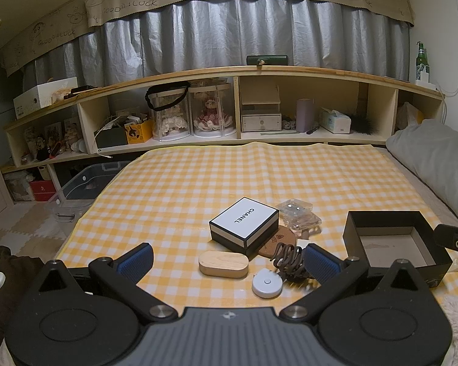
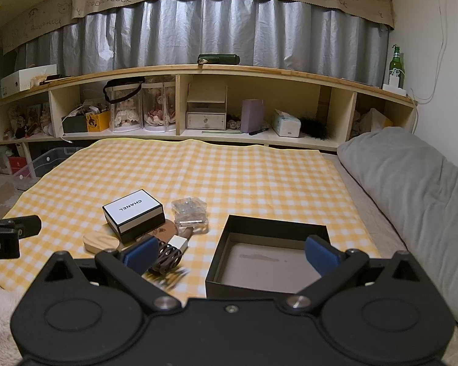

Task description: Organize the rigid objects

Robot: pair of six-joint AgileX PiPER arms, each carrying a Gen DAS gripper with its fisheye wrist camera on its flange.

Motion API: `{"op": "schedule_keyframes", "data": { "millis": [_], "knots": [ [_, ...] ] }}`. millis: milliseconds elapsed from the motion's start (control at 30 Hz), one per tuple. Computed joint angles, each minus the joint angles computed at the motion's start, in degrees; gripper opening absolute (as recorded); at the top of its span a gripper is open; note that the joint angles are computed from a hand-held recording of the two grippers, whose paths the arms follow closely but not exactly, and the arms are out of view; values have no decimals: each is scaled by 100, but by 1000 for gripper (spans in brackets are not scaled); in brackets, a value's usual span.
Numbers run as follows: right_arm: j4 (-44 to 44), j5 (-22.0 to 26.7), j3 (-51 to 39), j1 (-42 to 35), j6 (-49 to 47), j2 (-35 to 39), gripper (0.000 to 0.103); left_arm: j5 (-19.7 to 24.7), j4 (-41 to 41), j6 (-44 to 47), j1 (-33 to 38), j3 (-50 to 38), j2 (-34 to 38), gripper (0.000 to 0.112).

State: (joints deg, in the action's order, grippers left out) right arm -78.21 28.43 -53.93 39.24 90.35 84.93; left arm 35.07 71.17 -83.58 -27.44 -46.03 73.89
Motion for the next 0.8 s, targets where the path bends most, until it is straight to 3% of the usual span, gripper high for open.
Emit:
{"op": "schedule_keyframes", "data": {
  "millis": [800],
  "knots": [
    [7,-8,29,-21,4,2,103,-53,13,12,54,41,-27,103]
  ]
}}
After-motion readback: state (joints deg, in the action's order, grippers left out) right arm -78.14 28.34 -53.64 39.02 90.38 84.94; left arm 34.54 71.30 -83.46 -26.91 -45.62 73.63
